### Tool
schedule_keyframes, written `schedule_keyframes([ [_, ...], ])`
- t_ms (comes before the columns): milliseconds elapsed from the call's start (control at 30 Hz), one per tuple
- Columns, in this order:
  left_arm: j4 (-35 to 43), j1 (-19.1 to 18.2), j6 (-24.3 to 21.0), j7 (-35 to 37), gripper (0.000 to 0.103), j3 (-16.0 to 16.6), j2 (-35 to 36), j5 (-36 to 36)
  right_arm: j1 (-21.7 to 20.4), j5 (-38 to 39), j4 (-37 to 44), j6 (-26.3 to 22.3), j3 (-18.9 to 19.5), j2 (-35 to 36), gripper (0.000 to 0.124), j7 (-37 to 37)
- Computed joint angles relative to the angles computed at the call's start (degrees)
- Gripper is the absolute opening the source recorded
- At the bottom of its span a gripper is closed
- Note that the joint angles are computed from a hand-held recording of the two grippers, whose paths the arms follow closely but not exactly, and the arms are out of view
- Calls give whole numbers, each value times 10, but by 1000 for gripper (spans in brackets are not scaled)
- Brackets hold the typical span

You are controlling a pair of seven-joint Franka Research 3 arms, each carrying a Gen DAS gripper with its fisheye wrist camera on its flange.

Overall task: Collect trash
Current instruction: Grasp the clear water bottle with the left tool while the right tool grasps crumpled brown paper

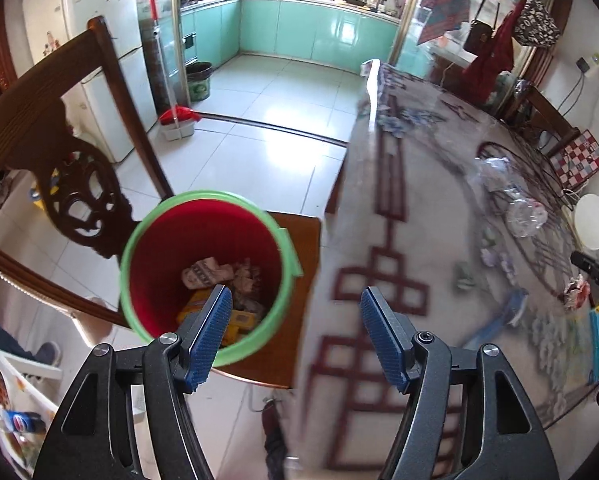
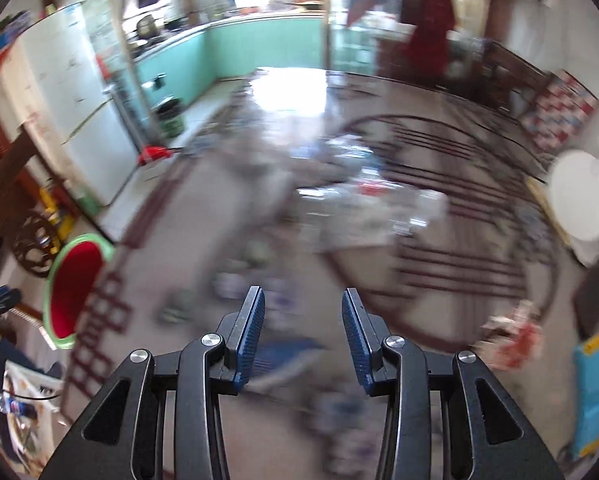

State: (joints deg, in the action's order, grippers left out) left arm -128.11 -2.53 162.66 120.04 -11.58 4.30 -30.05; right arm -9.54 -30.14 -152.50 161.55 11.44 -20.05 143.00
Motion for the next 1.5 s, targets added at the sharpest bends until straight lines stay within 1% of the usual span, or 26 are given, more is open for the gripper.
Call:
schedule_keyframes([
  [33,-5,-5,1,-3,66,-7,-7,-10,-10,-3,-24,-6,-16,-26,38,-10],
  [133,-21,-36,18,-18,67,-21,-26,-27,-43,9,-80,-9,-60,-88,38,-71],
  [233,-24,-70,38,-22,70,-31,-33,-35,-74,34,-121,13,-114,-122,38,-138],
  [267,-22,-81,41,-21,71,-34,-32,-39,-79,44,-131,18,-129,-130,41,-158],
  [333,-13,-98,39,-17,74,-39,-28,-41,-89,63,-140,24,-158,-127,49,-200],
  [433,12,-120,35,-22,78,-51,-9,-22,-70,115,-145,42,-220,-98,49,-271],
  [500,39,-128,30,-22,78,-62,13,-4,-56,149,-144,53,-245,-75,49,-301],
  [533,50,-129,29,-18,79,-69,21,-2,-46,169,-138,51,-264,-60,46,-323],
  [567,67,-131,24,-19,80,-76,36,10,-36,186,-136,49,-268,-55,31,-330],
  [600,83,-130,17,-17,80,-83,49,17,-11,218,-137,59,-292,-50,25,-356],
  [633,94,-128,14,-15,81,-90,61,22,5,241,-139,69,-313,-50,17,-379],
  [667,106,-131,14,-27,81,-91,74,41,15,256,-137,71,-322,-48,5,-395],
  [700,121,-135,10,-45,81,-91,88,64,31,273,-134,68,-336,-49,5,-417],
  [800,174,-131,-10,-65,81,-105,138,104,45,305,-129,61,-349,-57,4,-460],
  [867,215,-119,-27,-48,81,-126,175,119,54,329,-128,60,-357,-62,4,-484],
  [900,235,-121,-36,-42,81,-130,194,137,55,339,-127,58,-358,-63,4,-492],
  [933,259,-130,-48,-39,82,-126,214,165,56,350,-126,56,-360,-64,4,-501],
  [1067,362,-181,-106,-49,82,-91,293,287,64,396,-119,49,-368,-63,4,-535],
  [1100,386,-189,-123,-54,82,-86,309,305,63,405,-118,47,-366,-62,4,-542],
  [1200,465,-207,-192,-57,82,-82,361,336,59,432,-115,44,-360,-59,4,-561],
  [1267,496,-217,-223,-53,80,-78,381,353,56,449,-113,41,-353,-57,4,-572],
  [1300,502,-219,-232,-50,75,-77,386,357,53,457,-113,41,-348,-56,4,-577],
  [1333,503,-220,-236,-47,66,-79,387,359,50,465,-112,40,-343,-56,4,-581],
  [1367,495,-216,-228,-42,62,-84,383,356,47,472,-111,40,-338,-56,4,-585],
  [1467,471,-208,-215,-46,61,-91,366,344,36,493,-110,39,-316,-60,4,-595],
  [1500,454,-204,-202,-49,60,-93,355,340,33,501,-109,38,-309,-61,4,-598],
])
